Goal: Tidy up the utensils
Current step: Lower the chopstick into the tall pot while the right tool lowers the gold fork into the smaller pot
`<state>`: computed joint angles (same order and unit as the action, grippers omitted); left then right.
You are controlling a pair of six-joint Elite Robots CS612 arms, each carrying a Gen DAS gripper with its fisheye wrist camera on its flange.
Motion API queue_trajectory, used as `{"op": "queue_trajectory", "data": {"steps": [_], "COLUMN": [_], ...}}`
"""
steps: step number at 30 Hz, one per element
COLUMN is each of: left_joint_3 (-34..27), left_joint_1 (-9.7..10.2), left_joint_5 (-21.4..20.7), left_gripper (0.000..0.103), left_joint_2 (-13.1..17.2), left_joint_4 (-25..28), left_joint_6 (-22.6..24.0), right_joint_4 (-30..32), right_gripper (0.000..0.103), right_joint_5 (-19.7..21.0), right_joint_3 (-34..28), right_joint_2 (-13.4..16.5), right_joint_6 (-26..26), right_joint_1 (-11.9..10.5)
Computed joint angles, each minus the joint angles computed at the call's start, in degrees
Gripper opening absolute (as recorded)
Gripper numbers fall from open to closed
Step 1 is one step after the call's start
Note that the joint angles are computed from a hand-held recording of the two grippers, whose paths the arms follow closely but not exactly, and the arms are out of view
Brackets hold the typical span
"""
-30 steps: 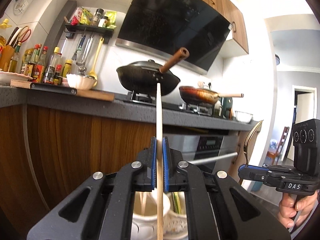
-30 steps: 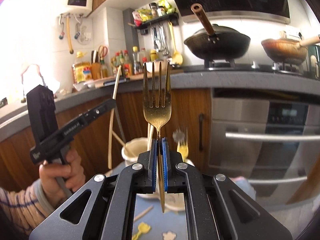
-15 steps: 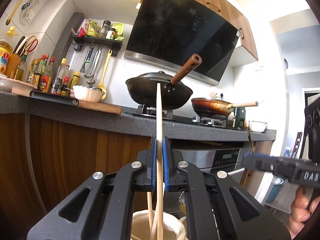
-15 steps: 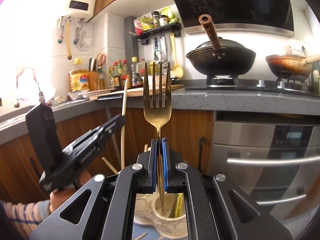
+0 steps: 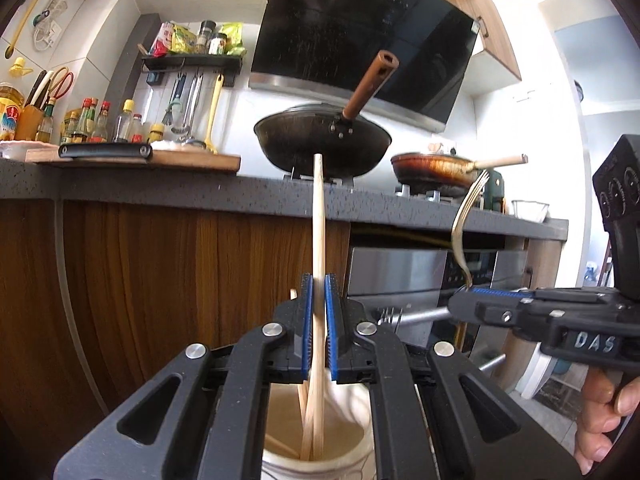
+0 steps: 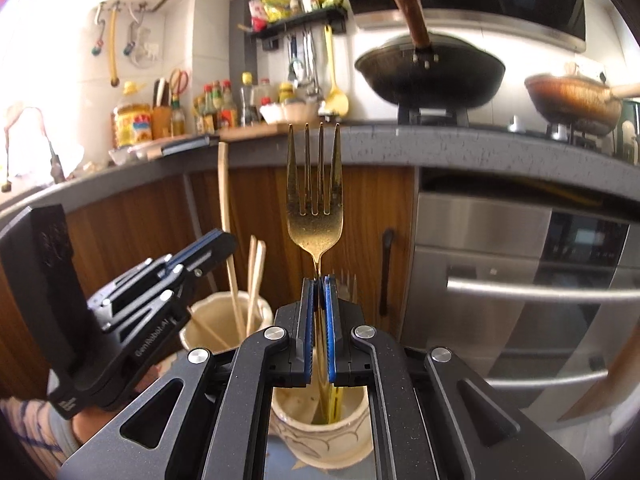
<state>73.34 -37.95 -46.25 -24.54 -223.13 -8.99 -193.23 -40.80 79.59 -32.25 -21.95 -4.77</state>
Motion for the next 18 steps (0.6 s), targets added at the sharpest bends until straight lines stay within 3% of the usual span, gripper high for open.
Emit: {"op": "queue_trajectory", "data": {"steps": [9,18], "left_joint_3": [1.05,1.50], "left_joint_1": [-0.06,0.06], "left_joint_5": [1.48,1.07], "left_gripper": [0.006,0.006], "left_joint_2": [-0.91,-1.13], "left_joint_4": [9.26,8.94], "left_joint_6": [-4.82,-4.90], "right_joint_4": [6.18,8.36], "right_gripper": [0.006,0.006], "right_joint_5": [-1.81,-2.93], "right_joint_3": [-0.82,-2.85], "right_joint_2": [0.77,2.13], "right_joint_6": [-3.12,-1.97], "right_joint_1": [0.69,1.28]}}
